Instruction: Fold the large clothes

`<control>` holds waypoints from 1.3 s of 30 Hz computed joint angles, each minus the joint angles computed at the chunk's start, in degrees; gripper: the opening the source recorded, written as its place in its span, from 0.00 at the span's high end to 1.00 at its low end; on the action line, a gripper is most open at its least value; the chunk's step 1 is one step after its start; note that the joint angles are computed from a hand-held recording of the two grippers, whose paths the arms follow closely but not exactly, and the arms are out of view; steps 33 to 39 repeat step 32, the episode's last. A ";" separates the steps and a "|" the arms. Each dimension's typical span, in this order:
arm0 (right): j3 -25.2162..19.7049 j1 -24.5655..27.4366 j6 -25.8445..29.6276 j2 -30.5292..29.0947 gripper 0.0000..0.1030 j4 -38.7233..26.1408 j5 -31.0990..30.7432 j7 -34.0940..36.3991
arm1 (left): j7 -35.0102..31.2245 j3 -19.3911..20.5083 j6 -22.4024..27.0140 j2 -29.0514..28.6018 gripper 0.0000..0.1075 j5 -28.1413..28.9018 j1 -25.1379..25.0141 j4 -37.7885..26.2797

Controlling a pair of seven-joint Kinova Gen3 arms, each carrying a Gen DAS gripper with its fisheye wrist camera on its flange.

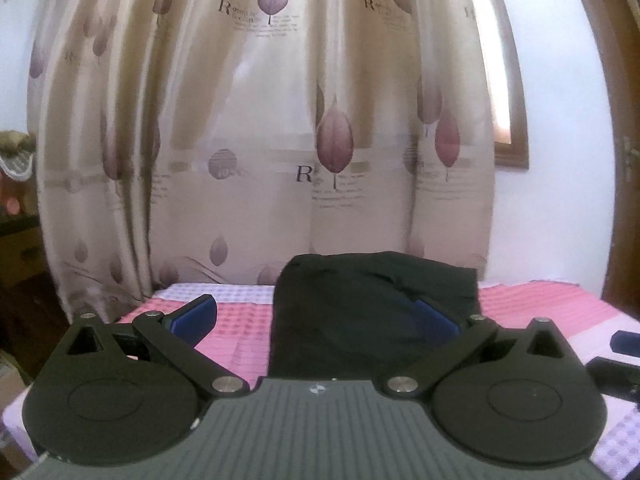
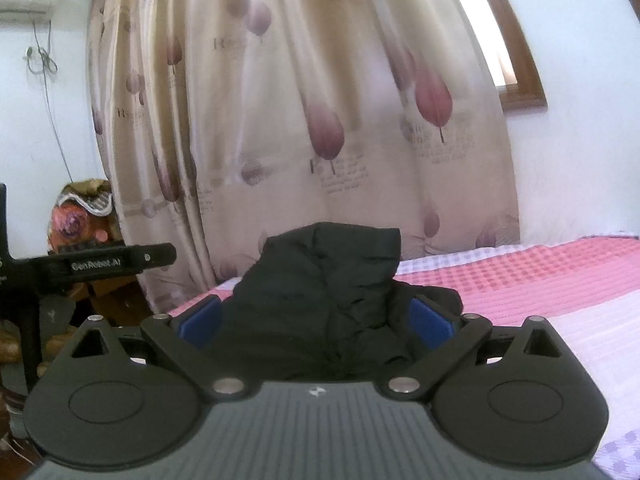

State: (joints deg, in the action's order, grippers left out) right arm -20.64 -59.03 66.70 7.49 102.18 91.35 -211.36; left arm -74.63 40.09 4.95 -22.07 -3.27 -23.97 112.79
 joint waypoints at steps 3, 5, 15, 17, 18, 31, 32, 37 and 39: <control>0.00 -1.31 3.41 1.47 0.02 -1.93 -1.51 2.54 | -0.09 -0.88 -0.82 0.17 0.04 0.29 1.24 0.88; 0.34 -2.38 5.68 2.53 0.02 -3.12 -2.41 3.75 | -0.18 -0.39 -0.84 -0.03 0.04 0.48 0.70 1.14; 1.83 -3.62 5.18 3.15 0.02 -3.81 -4.50 5.28 | 0.06 4.07 -1.31 -1.48 0.04 1.51 -3.89 2.40; 1.93 -3.26 4.22 2.90 0.02 -3.74 -5.25 5.39 | -0.12 4.42 -2.19 -1.60 0.04 1.74 -4.09 3.05; 1.98 -3.04 3.80 2.80 0.02 -3.72 -5.62 5.39 | -0.17 4.94 -2.39 -1.77 0.04 1.96 -4.70 3.18; 2.98 -4.15 5.41 4.42 0.02 -5.85 -7.90 7.89 | -3.00 6.95 -4.17 -1.34 0.04 5.63 -6.47 4.60; 3.06 -4.32 5.82 4.60 0.02 -6.07 -7.99 7.93 | -3.19 6.41 -3.32 -0.82 0.04 5.61 -5.72 4.17; 3.06 -4.32 5.82 4.60 0.02 -6.07 -7.99 7.93 | -3.19 6.41 -3.32 -0.82 0.04 5.61 -5.72 4.17; 3.06 -4.32 5.82 4.60 0.02 -6.07 -7.99 7.93 | -3.19 6.41 -3.32 -0.82 0.04 5.61 -5.72 4.17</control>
